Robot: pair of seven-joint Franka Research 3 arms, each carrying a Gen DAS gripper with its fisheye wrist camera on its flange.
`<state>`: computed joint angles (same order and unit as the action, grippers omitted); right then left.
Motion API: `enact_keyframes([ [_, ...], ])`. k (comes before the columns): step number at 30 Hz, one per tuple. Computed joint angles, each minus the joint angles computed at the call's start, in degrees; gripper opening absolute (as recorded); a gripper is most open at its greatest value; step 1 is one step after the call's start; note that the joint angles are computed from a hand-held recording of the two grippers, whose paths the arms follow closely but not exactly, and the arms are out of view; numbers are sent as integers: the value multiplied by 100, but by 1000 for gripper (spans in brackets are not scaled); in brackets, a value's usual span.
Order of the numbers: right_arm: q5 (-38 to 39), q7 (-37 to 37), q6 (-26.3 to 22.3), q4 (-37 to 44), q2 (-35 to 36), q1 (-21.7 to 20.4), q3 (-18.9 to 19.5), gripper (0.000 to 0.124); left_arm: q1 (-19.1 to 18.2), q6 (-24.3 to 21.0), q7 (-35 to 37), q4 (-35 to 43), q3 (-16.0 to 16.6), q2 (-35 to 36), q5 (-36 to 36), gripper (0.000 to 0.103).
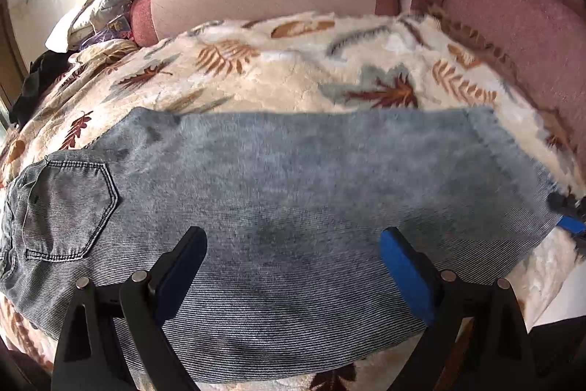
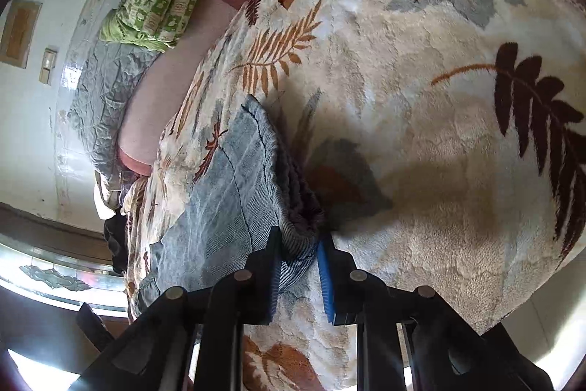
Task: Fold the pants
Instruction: 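Fold the leg hem over toward the waistband with the right tool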
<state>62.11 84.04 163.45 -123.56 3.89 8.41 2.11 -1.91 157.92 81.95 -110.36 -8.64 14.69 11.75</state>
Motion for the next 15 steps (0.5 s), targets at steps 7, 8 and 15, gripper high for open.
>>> enact_keyframes([
  [7, -1380, 719, 146, 75, -134, 133, -37, 19, 28, -95, -70, 80, -30, 80, 101, 96],
  [8, -1500, 793, 140, 77, -146, 136, -42, 19, 69, -11, -10, 15, -50, 8, 26, 96],
  [15, -2148, 1295, -6, 182, -89, 122, -70, 19, -56, -50, -384, -22, 197, 39, 820, 98],
])
